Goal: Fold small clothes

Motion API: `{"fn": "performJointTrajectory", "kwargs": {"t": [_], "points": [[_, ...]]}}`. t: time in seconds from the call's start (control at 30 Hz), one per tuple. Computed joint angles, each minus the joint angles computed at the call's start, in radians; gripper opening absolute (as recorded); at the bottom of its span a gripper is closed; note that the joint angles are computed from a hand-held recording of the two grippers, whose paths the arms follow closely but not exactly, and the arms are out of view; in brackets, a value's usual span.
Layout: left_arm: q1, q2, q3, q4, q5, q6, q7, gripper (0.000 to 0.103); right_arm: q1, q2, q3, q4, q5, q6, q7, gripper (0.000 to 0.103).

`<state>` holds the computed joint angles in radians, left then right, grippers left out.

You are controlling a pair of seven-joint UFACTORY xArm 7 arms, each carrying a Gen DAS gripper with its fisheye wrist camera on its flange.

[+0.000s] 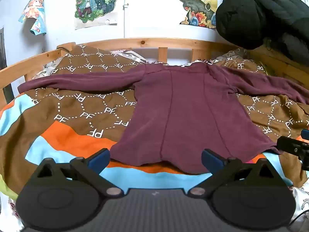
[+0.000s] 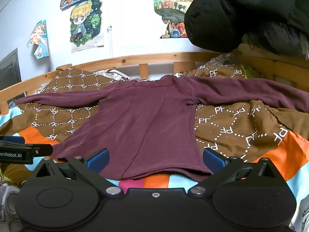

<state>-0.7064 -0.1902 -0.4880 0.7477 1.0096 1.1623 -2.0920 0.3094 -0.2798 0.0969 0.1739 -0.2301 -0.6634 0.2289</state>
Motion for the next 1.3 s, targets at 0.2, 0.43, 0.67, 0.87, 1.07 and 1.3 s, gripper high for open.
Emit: {"fn": "performJointTrajectory", "kwargs": {"t": [0.2,0.43,0.67,0.87,1.07,1.3], "points": [[0.003,-0.010,0.004,-0.006,0.006,-0.008,0.005,0.103,0.001,-0.005,-0.002,-0.005,-0.006,-0.001,0.002,0.103],[0.012,-0.011,-0.007,-0.008,-0.004,-0.004,0.007,0.103,-0.001,-0.005,0.000,-0.008,-0.003,-0.010,0.000,0.103],[0.010,-0.011,-0.002,-0.007,-0.009,-0.003,0.010,0.103,0.000,-0.002,0.000,-0.005,-0.003,-0.010,0.000,0.103],[0.009,-0.012,-0.001,-0.011,-0.008,-0.005,0.009,0.103,0.000,-0.004,-0.001,-0.005,-0.005,-0.007,0.002,0.103],[0.009,-0.011,-0.002,-0.011,-0.006,-0.004,0.007,0.103,0.001,-0.005,0.001,-0.006,-0.003,-0.006,0.001,0.103],[0.010,-0.016,-0.003,-0.018,-0.005,-0.008,0.005,0.103,0.003,-0.007,0.004,-0.006,0.002,-0.005,0.001,0.103]]}}
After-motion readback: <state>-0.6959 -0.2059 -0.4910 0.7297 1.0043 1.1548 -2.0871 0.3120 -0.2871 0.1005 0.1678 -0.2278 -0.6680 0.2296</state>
